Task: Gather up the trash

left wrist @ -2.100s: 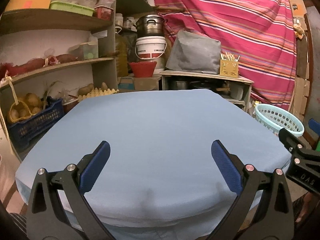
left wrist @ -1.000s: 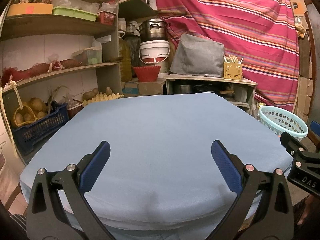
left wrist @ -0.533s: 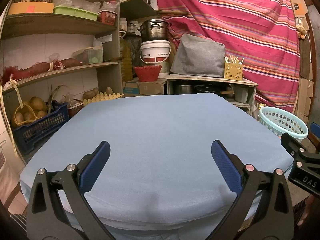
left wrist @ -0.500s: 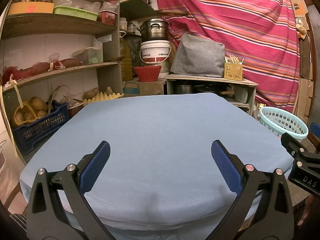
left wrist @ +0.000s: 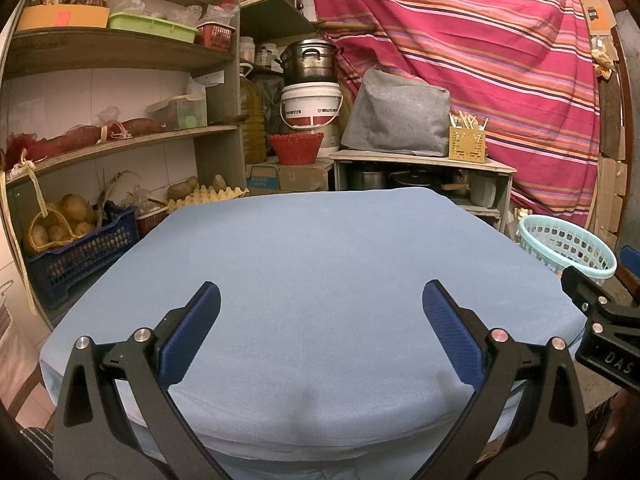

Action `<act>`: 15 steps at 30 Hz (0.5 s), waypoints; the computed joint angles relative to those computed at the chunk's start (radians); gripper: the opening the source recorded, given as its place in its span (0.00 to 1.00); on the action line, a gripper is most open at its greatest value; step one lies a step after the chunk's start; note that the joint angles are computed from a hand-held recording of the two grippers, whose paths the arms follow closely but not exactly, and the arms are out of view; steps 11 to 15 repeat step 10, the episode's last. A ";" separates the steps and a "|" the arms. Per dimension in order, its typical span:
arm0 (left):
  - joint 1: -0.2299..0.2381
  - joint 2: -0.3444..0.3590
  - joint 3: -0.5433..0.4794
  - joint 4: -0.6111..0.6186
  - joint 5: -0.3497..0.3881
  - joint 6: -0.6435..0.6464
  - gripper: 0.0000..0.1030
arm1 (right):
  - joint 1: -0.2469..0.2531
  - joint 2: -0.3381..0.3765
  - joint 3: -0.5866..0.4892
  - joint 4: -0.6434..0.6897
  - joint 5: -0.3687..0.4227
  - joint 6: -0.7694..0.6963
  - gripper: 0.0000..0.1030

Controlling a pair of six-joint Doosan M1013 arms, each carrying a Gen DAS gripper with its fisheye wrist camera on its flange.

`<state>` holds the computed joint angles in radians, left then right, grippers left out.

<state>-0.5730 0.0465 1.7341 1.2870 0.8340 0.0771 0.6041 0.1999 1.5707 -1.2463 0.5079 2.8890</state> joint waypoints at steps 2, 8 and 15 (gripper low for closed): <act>0.001 -0.001 0.001 0.002 -0.002 -0.002 0.95 | -0.001 0.000 0.000 0.001 -0.001 -0.001 0.96; 0.000 -0.001 -0.002 -0.004 0.000 0.001 0.95 | 0.000 0.000 -0.001 0.004 0.001 -0.002 0.96; -0.001 -0.003 -0.002 -0.009 -0.002 0.002 0.95 | 0.000 0.000 -0.001 0.003 0.001 -0.001 0.96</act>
